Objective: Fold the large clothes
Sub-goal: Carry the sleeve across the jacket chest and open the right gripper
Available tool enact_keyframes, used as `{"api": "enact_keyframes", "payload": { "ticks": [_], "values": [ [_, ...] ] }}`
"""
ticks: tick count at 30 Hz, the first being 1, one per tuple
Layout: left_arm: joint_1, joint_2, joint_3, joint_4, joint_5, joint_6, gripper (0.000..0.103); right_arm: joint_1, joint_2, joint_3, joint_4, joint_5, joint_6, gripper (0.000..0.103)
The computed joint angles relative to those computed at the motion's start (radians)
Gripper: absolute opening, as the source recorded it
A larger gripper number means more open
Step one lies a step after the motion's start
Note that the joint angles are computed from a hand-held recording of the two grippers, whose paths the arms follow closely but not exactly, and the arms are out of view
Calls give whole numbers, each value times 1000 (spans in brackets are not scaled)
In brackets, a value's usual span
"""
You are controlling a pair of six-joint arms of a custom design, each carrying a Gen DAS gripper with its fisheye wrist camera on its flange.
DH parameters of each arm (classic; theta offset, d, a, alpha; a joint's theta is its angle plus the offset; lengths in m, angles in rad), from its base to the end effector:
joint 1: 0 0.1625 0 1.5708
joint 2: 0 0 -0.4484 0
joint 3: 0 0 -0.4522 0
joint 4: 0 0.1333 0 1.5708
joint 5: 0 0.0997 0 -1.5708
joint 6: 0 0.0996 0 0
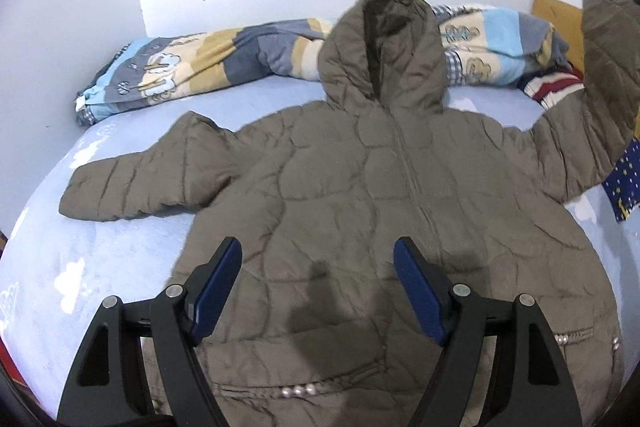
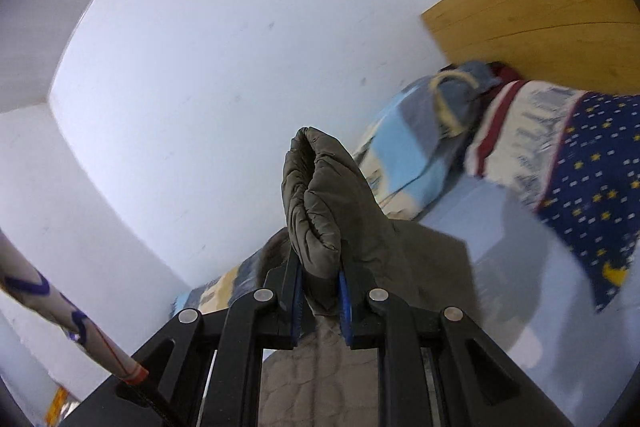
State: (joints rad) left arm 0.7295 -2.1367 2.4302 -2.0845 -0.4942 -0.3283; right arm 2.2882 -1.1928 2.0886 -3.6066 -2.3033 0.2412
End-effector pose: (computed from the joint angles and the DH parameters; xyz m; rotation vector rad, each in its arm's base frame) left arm -0.0764 -0.3647 0.3858 0.4151 2.1517 -0.9223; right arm 0.4164 -0.3758 0.2859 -0.0074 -2.4876 1.8012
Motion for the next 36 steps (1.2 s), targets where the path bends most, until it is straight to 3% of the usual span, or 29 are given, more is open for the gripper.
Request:
{"api": "enact_keyframes", "payload": {
  "ticks": [12,29,31,33,36],
  "values": [
    [34,-44,-27,7,17,-2,77,-17,227,-130,155,169,71,16],
    [127,-17,-52,-62,2,52,77,-119,540,-289,346,388,170,16],
    [135,-10,-55,-69,0,47,77,-126,560,-307,378,412,171,21],
    [138,-3,-57,-76,-3,39,77,-126,566,-312,405,422,170,40],
    [133,3,-53,-90,3,51,77,-133,556,-311,442,471,159,46]
  ]
}}
